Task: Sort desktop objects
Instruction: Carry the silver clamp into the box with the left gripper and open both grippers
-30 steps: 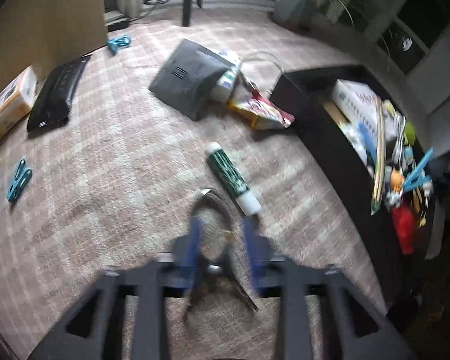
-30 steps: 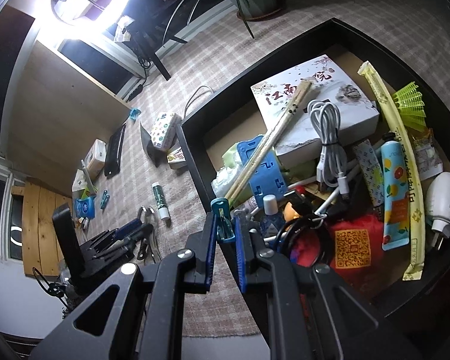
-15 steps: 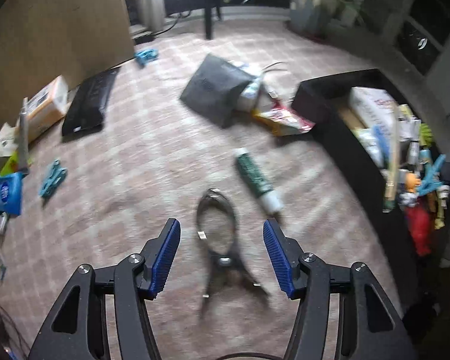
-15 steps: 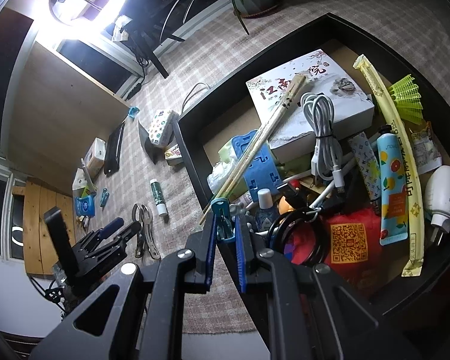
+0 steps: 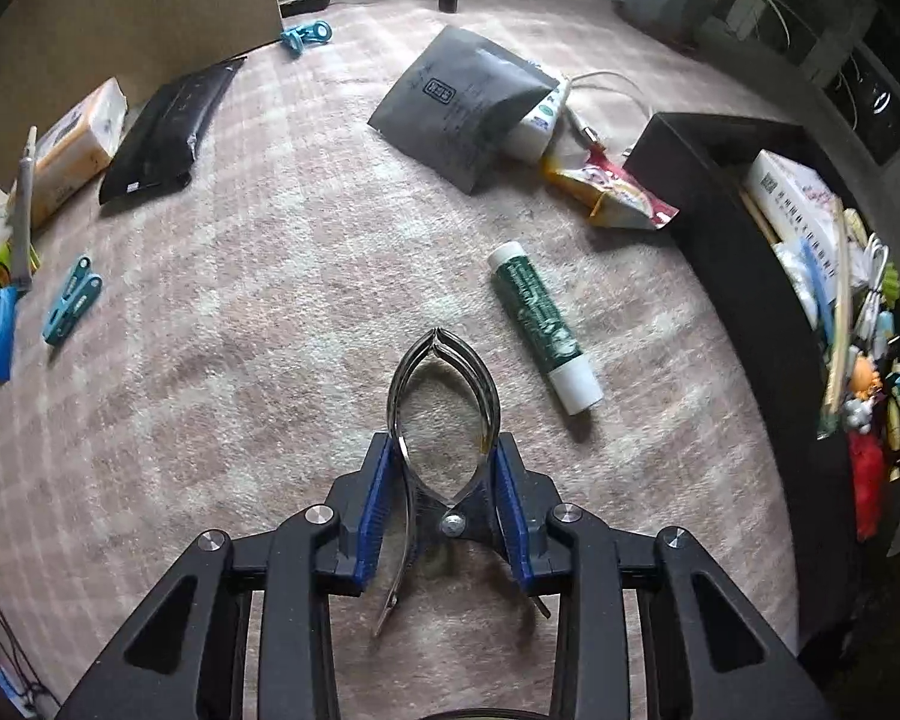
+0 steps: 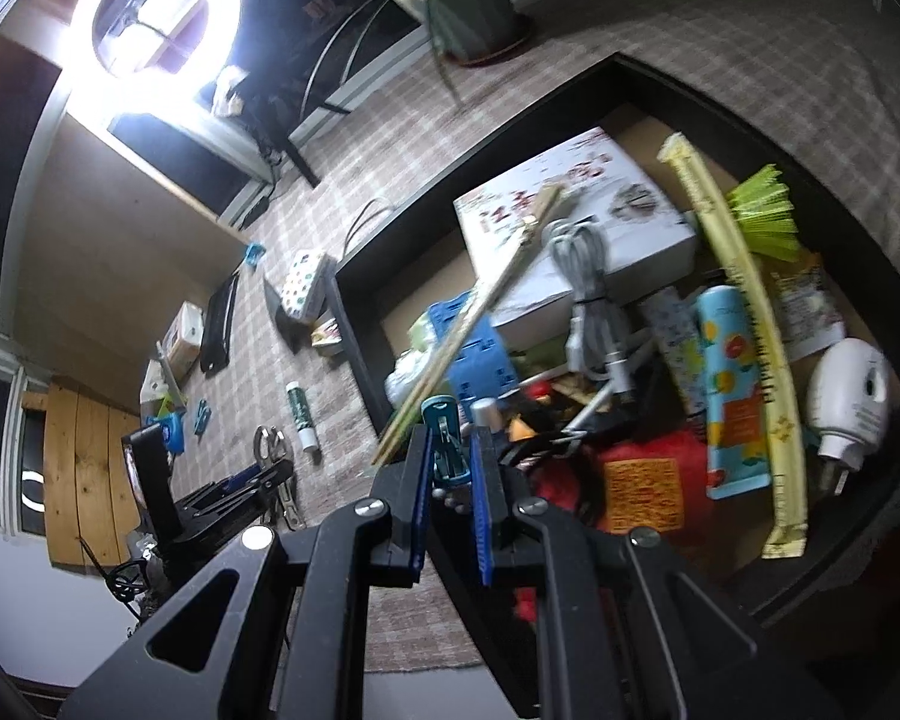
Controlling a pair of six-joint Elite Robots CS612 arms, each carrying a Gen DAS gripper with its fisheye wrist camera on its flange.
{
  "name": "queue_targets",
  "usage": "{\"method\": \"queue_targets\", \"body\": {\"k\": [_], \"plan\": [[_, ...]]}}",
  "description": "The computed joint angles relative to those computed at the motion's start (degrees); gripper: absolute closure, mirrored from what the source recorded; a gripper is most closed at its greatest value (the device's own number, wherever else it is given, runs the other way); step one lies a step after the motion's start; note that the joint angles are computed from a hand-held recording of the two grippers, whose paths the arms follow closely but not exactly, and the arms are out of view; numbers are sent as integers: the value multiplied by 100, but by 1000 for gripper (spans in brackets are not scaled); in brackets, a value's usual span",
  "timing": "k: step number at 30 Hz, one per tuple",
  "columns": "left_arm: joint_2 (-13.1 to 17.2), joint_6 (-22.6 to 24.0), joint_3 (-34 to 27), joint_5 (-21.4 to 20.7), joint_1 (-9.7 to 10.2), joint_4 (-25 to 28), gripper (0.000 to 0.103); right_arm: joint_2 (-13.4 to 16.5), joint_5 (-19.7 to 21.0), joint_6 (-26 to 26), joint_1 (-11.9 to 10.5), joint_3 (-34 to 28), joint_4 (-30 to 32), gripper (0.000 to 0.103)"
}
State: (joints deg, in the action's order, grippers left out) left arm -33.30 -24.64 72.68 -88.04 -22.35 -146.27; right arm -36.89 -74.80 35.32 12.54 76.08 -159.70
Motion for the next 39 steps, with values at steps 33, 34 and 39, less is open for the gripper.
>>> {"method": "queue_targets", "body": {"k": [33,34,39], "plan": [[431,1231,-1820,-112,-545,177,44,-533,-753,211,-333,862,-449,64],[424,1217,-1801,-74,-556,101,38,-533,-828,216,-325,863,-479,59],[402,1245,-1760,7,-558,26,39,-506,-1004,93,-274,769,-370,59]]}}
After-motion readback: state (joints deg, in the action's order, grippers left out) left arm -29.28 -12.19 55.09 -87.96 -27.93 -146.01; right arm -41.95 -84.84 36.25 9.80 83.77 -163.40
